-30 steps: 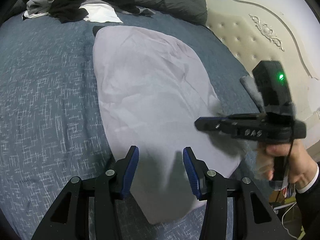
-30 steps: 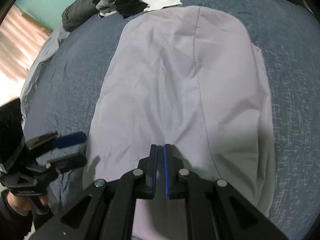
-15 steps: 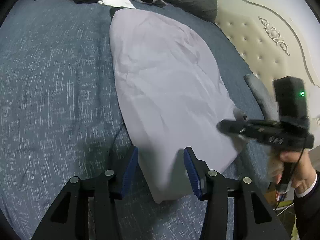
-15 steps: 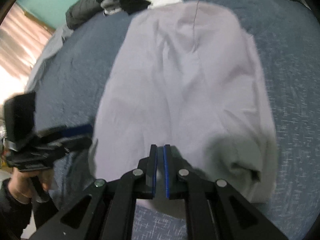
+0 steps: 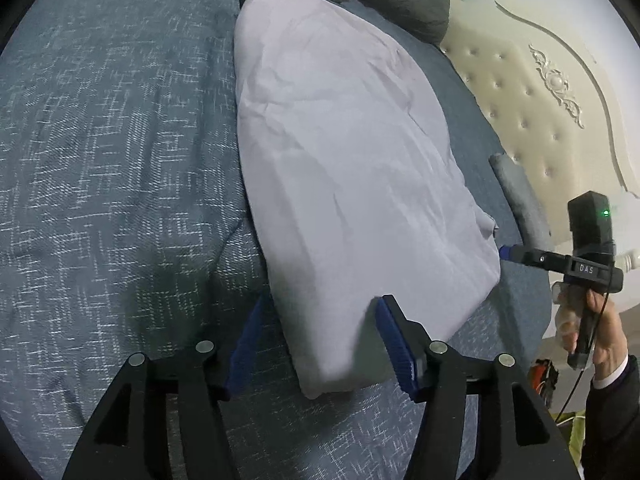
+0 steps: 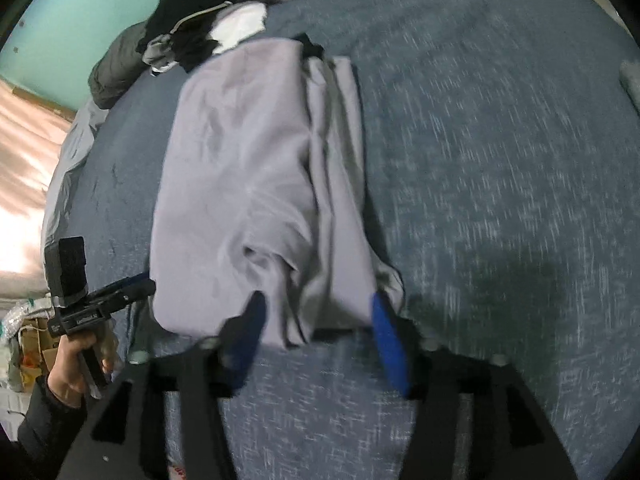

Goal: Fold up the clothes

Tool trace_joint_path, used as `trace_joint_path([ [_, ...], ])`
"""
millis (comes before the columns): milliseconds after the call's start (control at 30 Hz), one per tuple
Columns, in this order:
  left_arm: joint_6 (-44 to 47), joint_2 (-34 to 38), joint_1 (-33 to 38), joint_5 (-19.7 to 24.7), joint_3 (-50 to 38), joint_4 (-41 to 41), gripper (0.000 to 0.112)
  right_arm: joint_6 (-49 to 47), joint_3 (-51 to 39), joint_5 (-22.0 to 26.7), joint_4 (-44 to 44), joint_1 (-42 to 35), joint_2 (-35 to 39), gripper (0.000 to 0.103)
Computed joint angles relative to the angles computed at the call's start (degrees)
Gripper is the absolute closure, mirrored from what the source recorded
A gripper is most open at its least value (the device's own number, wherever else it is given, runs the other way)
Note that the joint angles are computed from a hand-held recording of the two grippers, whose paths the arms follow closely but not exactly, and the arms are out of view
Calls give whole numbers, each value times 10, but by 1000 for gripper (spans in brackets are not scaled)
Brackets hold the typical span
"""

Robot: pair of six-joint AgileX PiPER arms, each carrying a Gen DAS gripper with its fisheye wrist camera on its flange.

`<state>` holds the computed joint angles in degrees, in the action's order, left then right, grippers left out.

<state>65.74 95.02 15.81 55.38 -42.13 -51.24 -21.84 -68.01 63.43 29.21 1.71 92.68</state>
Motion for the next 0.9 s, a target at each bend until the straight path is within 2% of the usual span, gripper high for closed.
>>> trace_joint_path([
  [133,3,5,-14,-11,4,-12,46,-7,9,-6,19,-12,17,33],
  [400,0,1,-23,-23,8,-12,44,-3,2,-17,38,1,11,33],
  [500,-1,-3,-25,-27,10,-10,44,-27,4,-3,59,8,13,33],
  [600,1,-10,-26,-30,14,-8,44,-37,4,0,62,20,25,41],
  [667,3,-12,-26,-32,17,-6,44,-32,8,-11,67,33,41,50],
  [733,3,-15,-26,-32,18,-4,44,-39,16,-21,75,38,48,71],
  [767,4,-16,-27,-32,18,-3,44,-46,22,-26,81,38,48,78],
  [800,4,-18,-27,-32,18,-2,44,-52,27,-30,86,38,46,90],
  [833,5,-20,-26,-31,18,-2,44,-57,30,-35,89,38,38,95],
  [900,9,-23,-25,-27,19,-1,44,-65,32,-43,92,37,23,97],
])
